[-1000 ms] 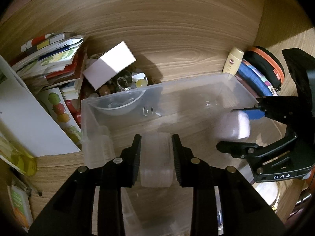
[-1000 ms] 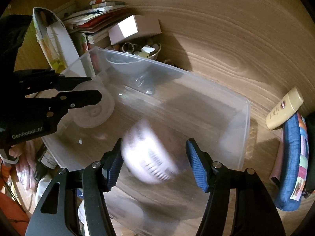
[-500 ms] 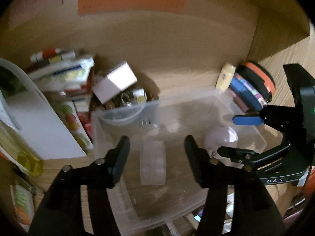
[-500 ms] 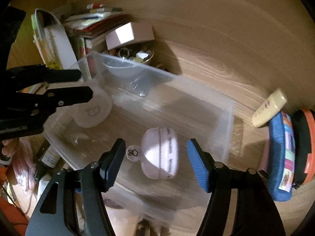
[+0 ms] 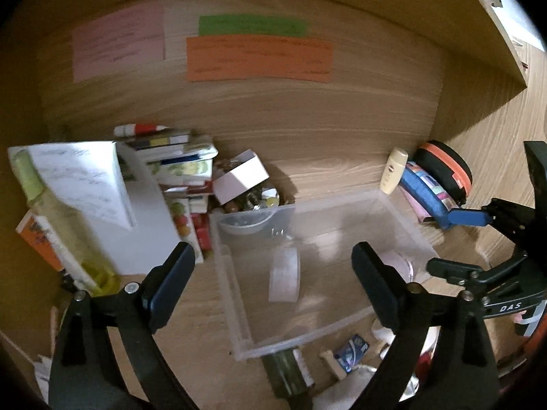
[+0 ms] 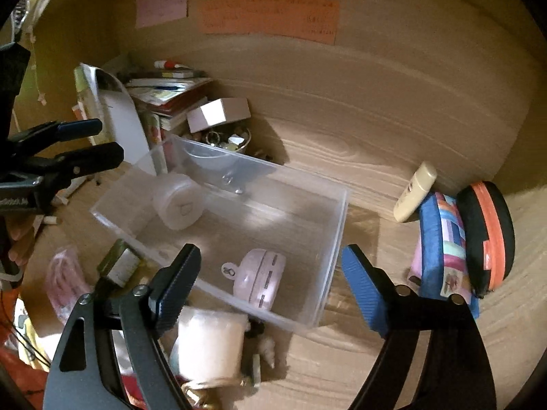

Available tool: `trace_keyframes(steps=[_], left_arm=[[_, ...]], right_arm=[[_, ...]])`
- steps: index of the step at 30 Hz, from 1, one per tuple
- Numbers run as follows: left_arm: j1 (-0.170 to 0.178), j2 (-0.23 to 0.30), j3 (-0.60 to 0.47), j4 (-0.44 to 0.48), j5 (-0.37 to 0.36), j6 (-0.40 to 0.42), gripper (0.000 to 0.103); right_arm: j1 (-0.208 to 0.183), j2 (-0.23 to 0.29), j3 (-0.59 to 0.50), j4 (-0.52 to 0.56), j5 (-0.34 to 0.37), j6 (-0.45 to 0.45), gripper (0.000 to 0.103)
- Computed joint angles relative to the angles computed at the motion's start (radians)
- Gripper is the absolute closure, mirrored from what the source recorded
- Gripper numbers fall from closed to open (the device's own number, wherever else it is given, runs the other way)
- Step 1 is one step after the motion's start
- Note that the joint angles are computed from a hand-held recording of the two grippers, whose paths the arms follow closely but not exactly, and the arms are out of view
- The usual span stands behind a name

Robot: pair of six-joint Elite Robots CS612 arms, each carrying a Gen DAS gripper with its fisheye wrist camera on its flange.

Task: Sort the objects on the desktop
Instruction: 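Grasp the dark green glass bottle with the left tool while the right tool grasps the white purple-label tub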

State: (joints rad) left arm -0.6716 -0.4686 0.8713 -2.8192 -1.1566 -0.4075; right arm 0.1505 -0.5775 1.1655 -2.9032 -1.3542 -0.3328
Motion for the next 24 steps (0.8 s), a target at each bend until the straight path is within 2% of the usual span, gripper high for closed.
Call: trace_keyframes(steps=[6, 14, 20, 24], left_arm=[[-0.006, -0.038, 0.068, 0.014, 0.022, -0.035, 0.008], [-0.011, -0.061, 0.123, 0.073, 0.013, -0.084, 0.008], [-0.010, -0.060, 0.137, 0.134, -0.029, -0.113, 0.008], [-0.005, -0.052, 0.131, 0.173, -0.084, -0.140, 0.008]], right_arm=[[-0.003, -0.027, 0.061, -0.047, 0.015, -0.004, 0.020], [-0.001, -0.049, 0.122, -0.070, 0.021, -0.021, 0.020], [0.000, -0.048, 0.134, -0.038, 0.029, -0.025, 0.020], [0.001, -0.040, 0.129, -0.006, 0.039, -0.032, 0.020]])
